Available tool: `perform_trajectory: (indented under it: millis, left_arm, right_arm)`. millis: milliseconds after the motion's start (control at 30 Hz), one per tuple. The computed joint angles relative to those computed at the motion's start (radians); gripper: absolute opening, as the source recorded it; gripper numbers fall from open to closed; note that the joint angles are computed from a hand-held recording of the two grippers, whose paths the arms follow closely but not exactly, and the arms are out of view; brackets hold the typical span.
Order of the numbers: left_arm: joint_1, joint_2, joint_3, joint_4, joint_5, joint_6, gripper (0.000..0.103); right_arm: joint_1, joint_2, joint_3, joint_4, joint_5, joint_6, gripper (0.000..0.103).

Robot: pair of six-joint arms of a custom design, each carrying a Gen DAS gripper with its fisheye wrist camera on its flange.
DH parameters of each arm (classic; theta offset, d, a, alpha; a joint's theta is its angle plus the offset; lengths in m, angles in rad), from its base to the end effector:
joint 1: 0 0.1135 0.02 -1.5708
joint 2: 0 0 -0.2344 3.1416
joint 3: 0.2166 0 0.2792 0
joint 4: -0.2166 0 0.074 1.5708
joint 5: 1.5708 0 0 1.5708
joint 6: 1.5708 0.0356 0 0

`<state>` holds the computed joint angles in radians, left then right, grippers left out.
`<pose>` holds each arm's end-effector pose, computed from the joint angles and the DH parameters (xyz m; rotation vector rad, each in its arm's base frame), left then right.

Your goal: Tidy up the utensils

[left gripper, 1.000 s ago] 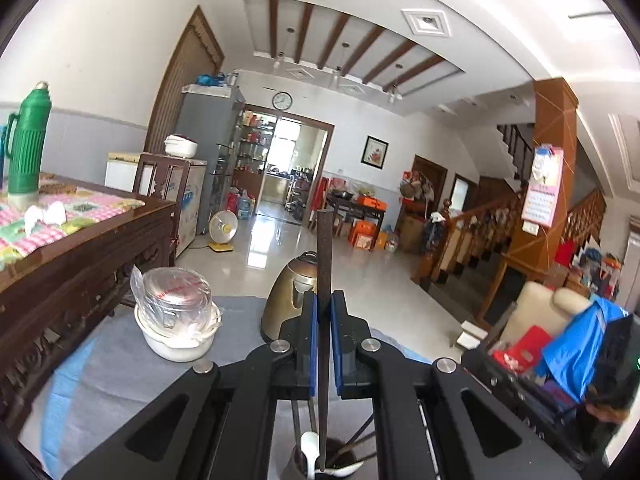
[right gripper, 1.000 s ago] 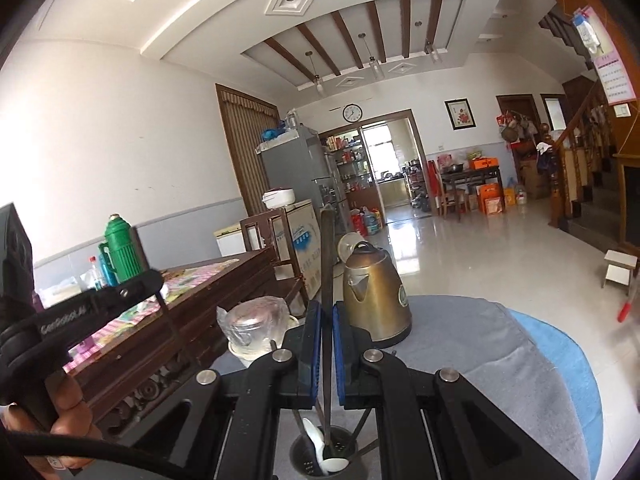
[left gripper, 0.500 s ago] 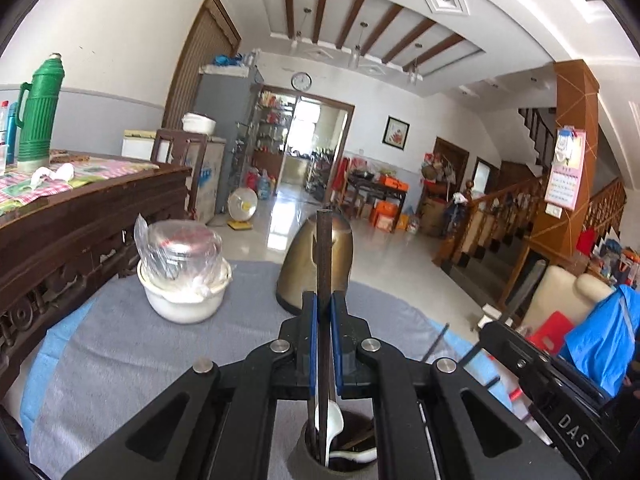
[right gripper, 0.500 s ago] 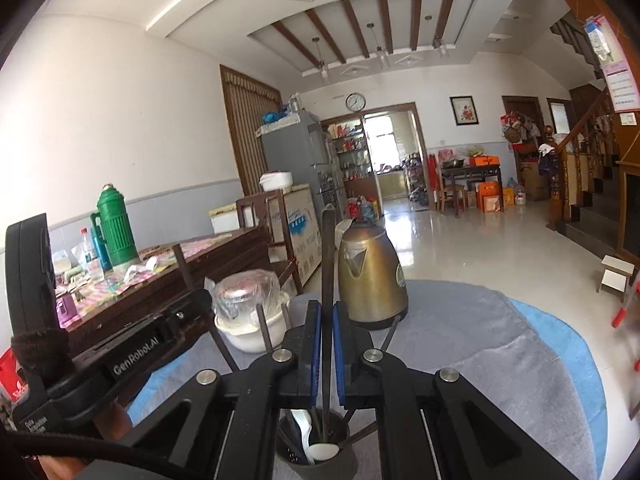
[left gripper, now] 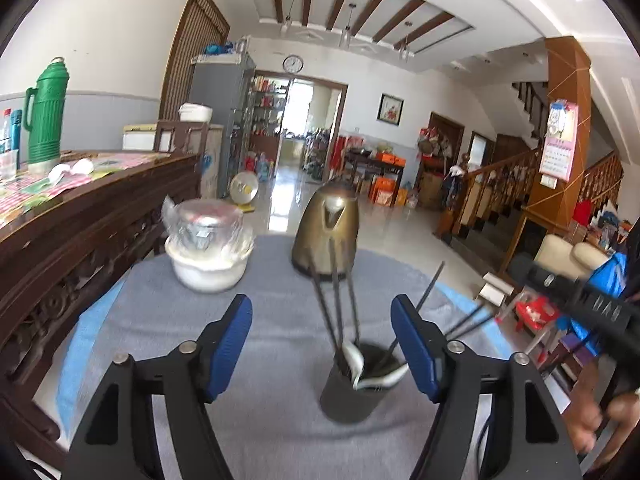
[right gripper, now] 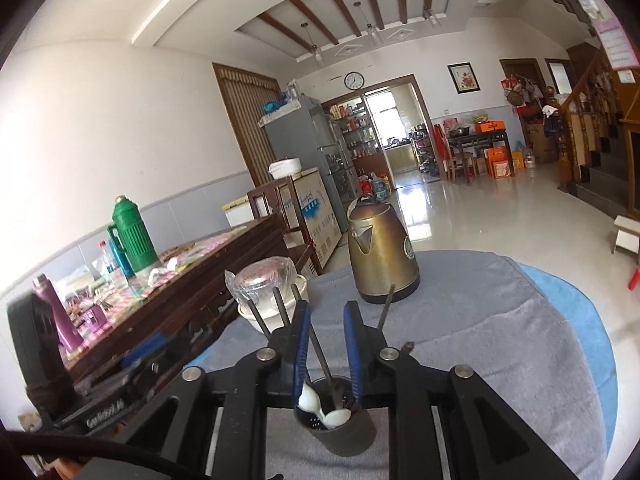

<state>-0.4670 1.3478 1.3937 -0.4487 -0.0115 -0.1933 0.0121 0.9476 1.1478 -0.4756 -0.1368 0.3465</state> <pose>0.3025 -0.1521 0.3716 0.2650 1.9798 -0.4171 0.2436 0.0078 0.3872 0.2142 1.8478 0.3759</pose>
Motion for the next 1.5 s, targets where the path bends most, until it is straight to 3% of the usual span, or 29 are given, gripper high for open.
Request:
perform_trajectory:
  millis: [67, 133, 233, 633, 867, 1100, 1333, 1500]
  left_arm:
    - [-0.013, -0.030, -0.028, -0.041, -0.034, -0.002, 0.086]
    - [-0.030, -0.053, -0.053, -0.085, -0.065, -0.004, 0.087]
    - [-0.074, -0.077, -0.076, -0.158, -0.160, -0.008, 0.087]
    - [-0.207, -0.186, -0.086, -0.321, -0.429, -0.067, 0.091]
    - [-0.300, -0.252, -0.074, -0.408, -0.598, -0.088, 0.093]
    - [-0.431, -0.318, -0.077, -0.490, -0.805, -0.114, 0.100]
    - [-0.471, -0.354, -0.044, -0.567, -0.829, -0.152, 0.100]
    - [-0.506, -0.370, -0.016, -0.604, -0.879, -0.162, 0.100]
  right_arm:
    - [-0.012, -0.047, -0.026, -0.016, -0.016, 0.016, 0.029]
    - [-0.010, -0.088, -0.047, -0.033, -0.013, 0.022, 0.036]
    - [-0.002, -0.150, -0.083, -0.057, 0.003, 0.029, 0.063]
    - [0.043, -0.331, -0.160, -0.228, 0.075, 0.054, 0.063]
    - [0.154, -0.420, -0.140, -0.357, 0.209, 0.054, 0.063]
    - [0.382, -0.476, -0.120, -0.477, 0.442, 0.111, 0.063]
    - [0.685, -0.481, -0.054, -0.617, 0.748, 0.222, 0.064]
    - [1.026, -0.399, 0.066, -0.814, 1.061, 0.441, 0.067]
